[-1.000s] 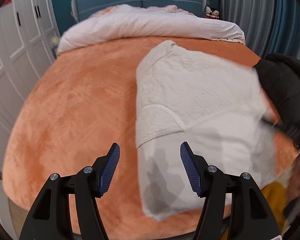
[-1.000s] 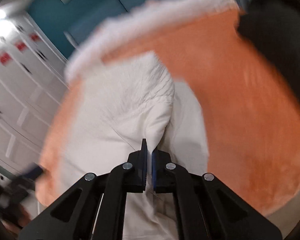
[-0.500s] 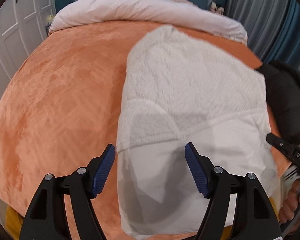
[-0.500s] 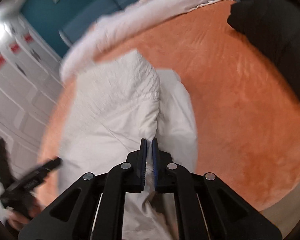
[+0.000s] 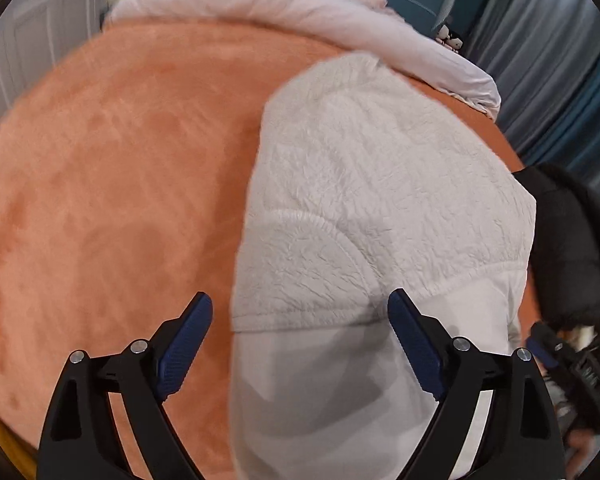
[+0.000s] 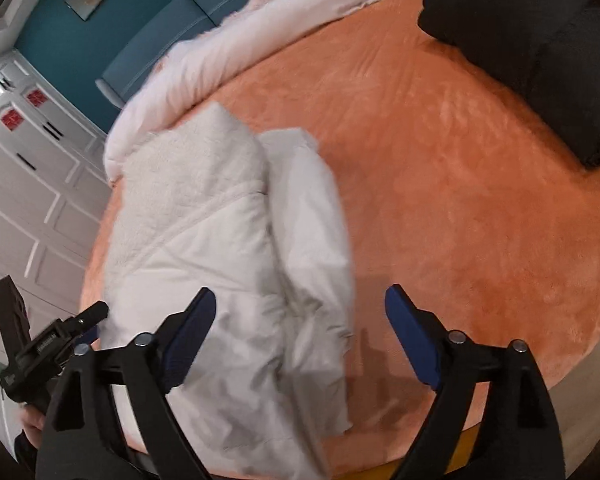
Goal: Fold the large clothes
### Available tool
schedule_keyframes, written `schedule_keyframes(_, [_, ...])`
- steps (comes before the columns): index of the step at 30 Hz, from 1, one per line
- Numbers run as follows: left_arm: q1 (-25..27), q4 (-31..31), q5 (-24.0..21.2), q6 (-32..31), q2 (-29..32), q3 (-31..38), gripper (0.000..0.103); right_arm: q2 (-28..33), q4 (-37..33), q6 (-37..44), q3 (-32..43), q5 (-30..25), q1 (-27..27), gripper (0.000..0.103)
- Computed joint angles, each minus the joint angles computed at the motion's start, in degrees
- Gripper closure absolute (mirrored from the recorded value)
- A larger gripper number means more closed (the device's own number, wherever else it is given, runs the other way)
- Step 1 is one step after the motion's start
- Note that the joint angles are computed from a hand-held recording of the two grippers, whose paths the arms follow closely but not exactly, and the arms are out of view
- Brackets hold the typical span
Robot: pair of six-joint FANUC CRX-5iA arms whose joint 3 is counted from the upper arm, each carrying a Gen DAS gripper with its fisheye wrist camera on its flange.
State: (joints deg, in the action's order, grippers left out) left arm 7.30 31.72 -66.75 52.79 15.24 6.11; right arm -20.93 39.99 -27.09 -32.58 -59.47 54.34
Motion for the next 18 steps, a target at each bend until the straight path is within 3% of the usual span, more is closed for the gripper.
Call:
schedule_keyframes(3, [0.52, 4.99, -3.22, 2.05, 3.52, 0.62, 0.005, 2.04, -8.42, 6.69, 1.13, 9.98, -5.81, 0.018])
schedule_keyframes(5, [0.47, 7.36, -3.2, 1.98, 4.82, 0.12, 0.005, 2.99, -11.27, 7.45, -0.1, 17.83, -8.35, 0.018])
schedule_keyframes(6, [0.49, 7.7, -3.03, 2.12, 5.1, 0.0, 0.005, 3.31, -11.61, 6.68, -0.92, 21.52, -9.33, 0.021])
schedule_keyframes(7, [0.61, 8.04, -3.46, 2.44, 5.48, 0.24, 0.005, 3.39, -11.18, 5.33, -1.92, 25.22, -10.16, 0.033])
schedule_keyframes(8, [0.83, 8.32, -4.17, 2.23, 5.63, 0.47, 0.007, 3.54, -10.68, 4.6, -2.17, 26.49, -10.49, 0.039])
schedule_keyframes(10, [1.39, 8.61, -5.02, 0.82, 5.03, 0.31, 0.026, 3.97, -9.85, 6.09, -0.85, 25.39, -9.76, 0.064])
schedule_keyframes(12, [2.72, 8.71, -4.96, -3.15, 2.9, -1.4, 0.038, 4.11, -9.47, 8.8, 1.15, 23.43, -7.73, 0.073])
schedule_keyframes(18, [11.23, 6.54, -8.03, -9.49, -4.41, -6.66, 0.043, 3.55, -4.72, 4.16, -2.9, 32.28, -0.85, 0.075])
